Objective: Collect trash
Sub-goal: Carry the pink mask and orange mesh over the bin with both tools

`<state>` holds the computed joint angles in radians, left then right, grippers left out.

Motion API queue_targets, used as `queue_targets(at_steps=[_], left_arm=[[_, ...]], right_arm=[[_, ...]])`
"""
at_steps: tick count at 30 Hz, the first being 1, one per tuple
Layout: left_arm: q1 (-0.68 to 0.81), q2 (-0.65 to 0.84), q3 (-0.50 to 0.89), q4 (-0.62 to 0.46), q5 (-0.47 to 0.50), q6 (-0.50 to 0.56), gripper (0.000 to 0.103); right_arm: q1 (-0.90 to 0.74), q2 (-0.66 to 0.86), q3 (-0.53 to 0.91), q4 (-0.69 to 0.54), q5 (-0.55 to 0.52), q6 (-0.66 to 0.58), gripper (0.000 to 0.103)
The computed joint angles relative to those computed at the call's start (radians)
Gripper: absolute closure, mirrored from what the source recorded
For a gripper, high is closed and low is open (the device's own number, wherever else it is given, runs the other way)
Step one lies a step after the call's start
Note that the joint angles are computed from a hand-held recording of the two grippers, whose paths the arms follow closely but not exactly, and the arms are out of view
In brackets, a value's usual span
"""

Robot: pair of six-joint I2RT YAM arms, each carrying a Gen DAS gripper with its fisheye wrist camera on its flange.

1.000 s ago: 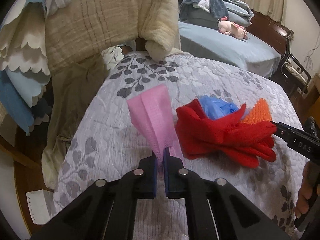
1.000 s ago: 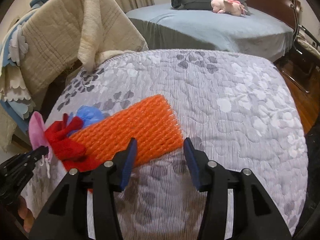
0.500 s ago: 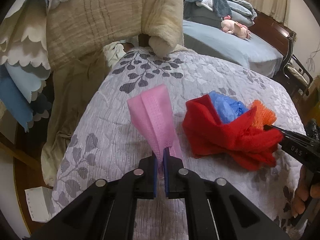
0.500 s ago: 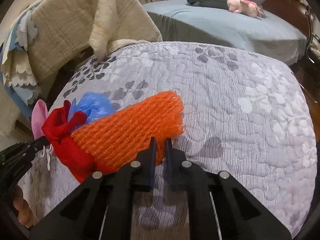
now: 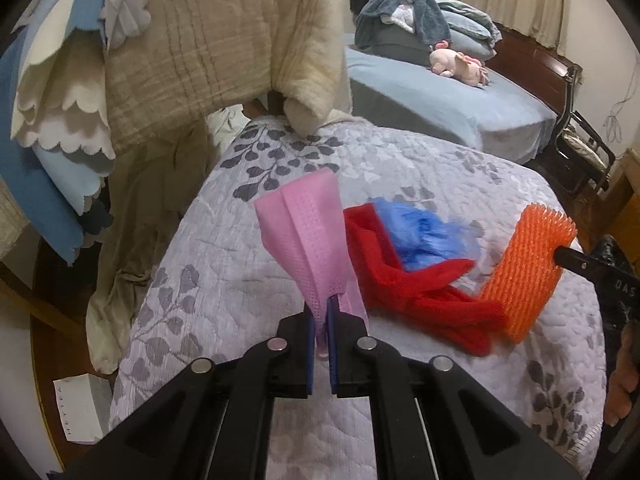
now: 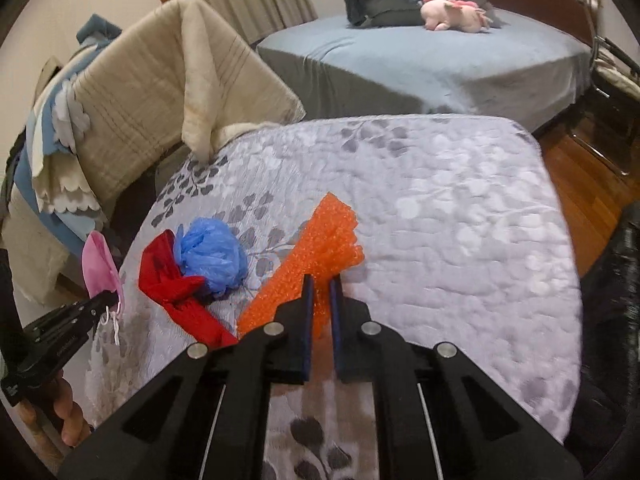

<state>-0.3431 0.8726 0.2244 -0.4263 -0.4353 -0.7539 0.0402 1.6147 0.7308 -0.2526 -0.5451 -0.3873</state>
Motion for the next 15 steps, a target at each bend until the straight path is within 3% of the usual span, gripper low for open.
queue_targets(at_steps=[7,15], left_arm=[[-0.262,0.046,0.093,-0.151,-0.110,-0.230,0.097],[-0.516,0.223,0.237,-0.270,-0.182,-0.499,0.097]], right_arm=[[-0.129,-0.089,0.022,-0.141,-0.055,-0.099,0.096],[-0.282,-0.121,0.064,-0.290,-0.109,-0.244,0.096]])
